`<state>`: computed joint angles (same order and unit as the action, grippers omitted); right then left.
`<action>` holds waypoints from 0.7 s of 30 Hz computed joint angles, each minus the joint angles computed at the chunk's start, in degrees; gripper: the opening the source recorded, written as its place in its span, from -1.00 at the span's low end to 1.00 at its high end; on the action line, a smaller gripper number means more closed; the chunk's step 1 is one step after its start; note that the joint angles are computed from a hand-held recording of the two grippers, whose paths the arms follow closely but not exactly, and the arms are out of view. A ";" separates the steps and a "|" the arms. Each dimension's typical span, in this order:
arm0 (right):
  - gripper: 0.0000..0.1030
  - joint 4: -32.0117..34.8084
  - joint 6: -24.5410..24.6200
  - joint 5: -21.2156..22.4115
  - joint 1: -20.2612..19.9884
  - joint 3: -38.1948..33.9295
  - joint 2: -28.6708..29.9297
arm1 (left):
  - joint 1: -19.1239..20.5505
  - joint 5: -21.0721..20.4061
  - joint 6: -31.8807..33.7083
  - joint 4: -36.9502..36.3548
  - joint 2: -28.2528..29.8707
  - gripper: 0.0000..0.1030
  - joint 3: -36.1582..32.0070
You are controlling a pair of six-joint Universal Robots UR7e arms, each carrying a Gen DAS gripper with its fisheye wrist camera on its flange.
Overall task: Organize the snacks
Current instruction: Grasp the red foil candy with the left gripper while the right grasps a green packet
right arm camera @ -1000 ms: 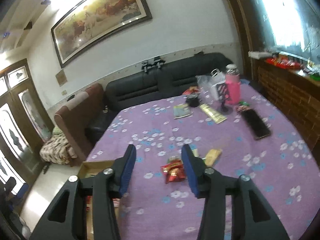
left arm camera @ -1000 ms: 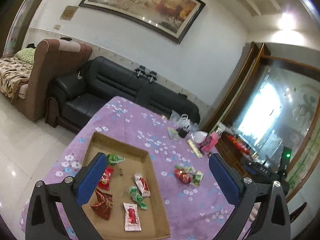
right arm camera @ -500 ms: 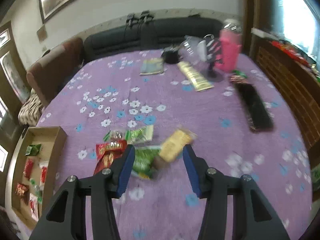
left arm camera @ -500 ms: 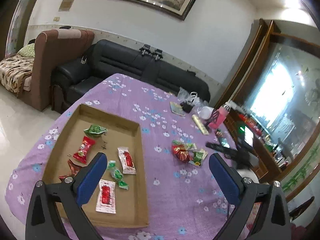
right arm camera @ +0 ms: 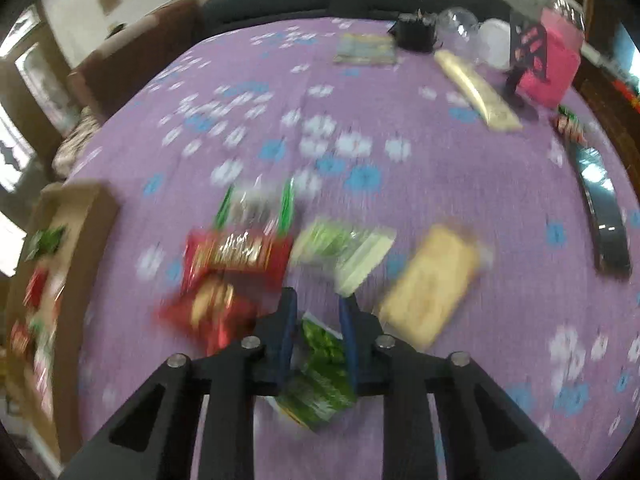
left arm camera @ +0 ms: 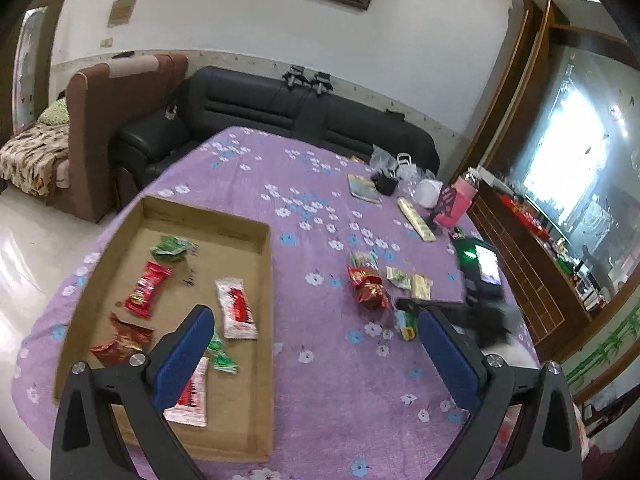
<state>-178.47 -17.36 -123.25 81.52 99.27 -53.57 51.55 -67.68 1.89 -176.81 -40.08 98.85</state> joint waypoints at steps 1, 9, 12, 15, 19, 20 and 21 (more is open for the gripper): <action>-0.60 -0.50 0.20 1.07 -0.17 2.48 -1.79 | 0.02 -0.45 -0.21 0.82 0.52 0.99 -0.52; -0.03 -15.47 -1.54 14.42 -3.57 16.82 -11.71 | -0.68 -1.63 -0.74 5.87 3.74 0.99 -3.22; -0.03 -16.07 -2.94 12.73 -3.23 16.13 -9.32 | -1.08 -0.56 -0.77 6.76 4.24 0.98 -3.69; -0.03 -18.56 -4.61 8.85 -2.69 15.86 -6.91 | -1.70 2.04 0.71 6.76 5.02 0.98 -4.50; 0.02 -22.17 -4.84 7.21 -3.67 16.62 -5.64 | -2.46 4.57 3.41 8.63 7.83 0.98 -7.86; 0.05 -22.12 -4.32 7.40 -3.97 16.75 -5.74 | -2.62 4.85 4.20 9.38 9.14 0.98 -9.36; 0.05 -21.87 -3.77 7.88 -4.38 16.77 -5.76 | -2.66 4.76 4.52 9.91 9.95 0.98 -10.38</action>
<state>-200.34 -21.13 -115.37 77.14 116.04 -59.33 48.89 -62.93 6.41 -166.90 -30.13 88.46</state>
